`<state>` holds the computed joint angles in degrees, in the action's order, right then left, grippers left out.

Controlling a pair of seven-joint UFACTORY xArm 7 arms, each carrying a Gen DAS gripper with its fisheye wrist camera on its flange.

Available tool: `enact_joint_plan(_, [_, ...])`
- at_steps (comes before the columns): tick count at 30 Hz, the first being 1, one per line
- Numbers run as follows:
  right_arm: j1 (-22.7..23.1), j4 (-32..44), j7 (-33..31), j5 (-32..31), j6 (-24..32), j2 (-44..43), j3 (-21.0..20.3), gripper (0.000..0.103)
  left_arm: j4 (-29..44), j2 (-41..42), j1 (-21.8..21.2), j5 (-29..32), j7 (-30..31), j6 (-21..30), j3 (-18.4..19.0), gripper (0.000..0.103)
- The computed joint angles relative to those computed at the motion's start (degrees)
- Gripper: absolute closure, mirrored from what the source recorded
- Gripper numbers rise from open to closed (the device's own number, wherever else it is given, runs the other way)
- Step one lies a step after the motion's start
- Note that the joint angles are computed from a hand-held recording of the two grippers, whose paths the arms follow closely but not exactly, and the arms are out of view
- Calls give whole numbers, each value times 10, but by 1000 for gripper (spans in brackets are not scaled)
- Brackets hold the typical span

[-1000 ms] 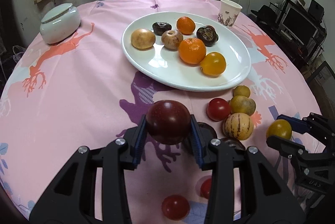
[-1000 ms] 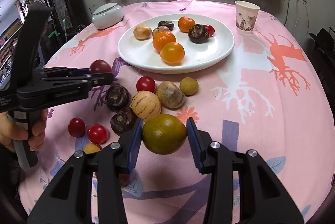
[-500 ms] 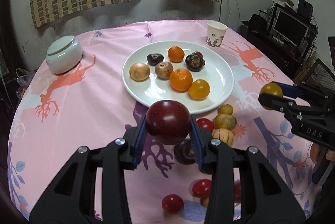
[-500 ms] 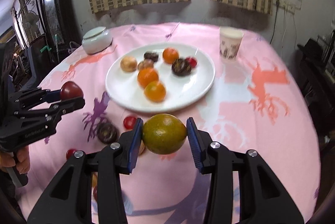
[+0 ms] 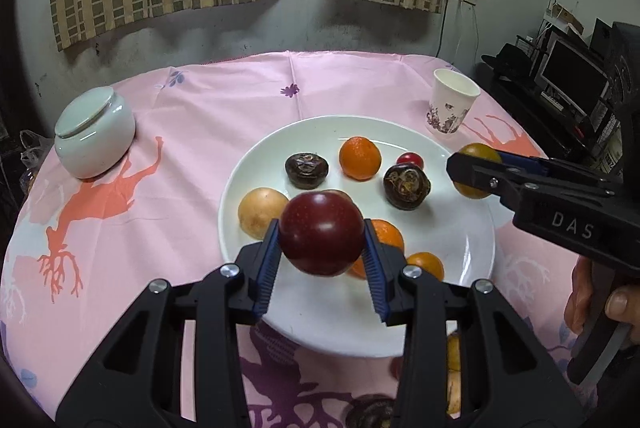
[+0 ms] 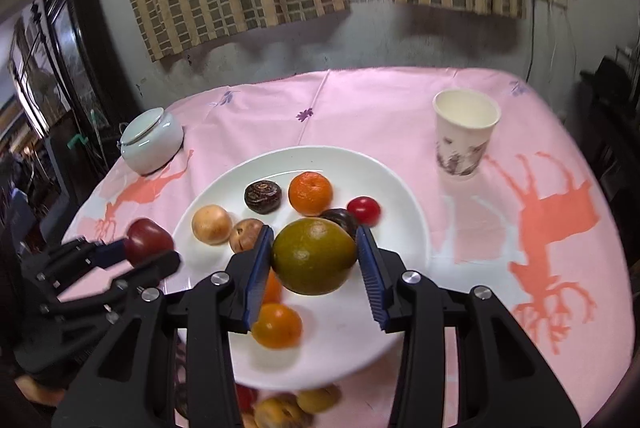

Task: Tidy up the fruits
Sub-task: 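Carry both fruits onto the white plate and open both tools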

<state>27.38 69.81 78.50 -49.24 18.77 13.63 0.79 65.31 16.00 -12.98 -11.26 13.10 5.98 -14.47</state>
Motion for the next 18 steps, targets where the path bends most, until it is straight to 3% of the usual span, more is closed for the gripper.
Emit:
enact_joint_plan(7, [7, 69, -54, 71, 7, 76, -9, 59, 46, 52, -61, 78, -90, 23, 70, 63])
enact_joint_plan(11, [14, 72, -54, 115, -28, 95, -30, 55, 67, 69, -39, 77, -91, 52, 46, 61])
enact_joint_plan(13, [29, 61, -36, 116, -46, 90, -49, 37, 52, 57, -51, 92, -104, 31, 61, 33])
enact_joint_plan(15, [51, 38, -5, 88, -74, 72, -75, 36, 20, 33, -56, 102, -117, -14, 69, 17])
enact_joint_plan(18, [61, 8, -3, 67, -58, 36, -76, 36, -13, -5, -45, 107, -118, -33, 61, 16])
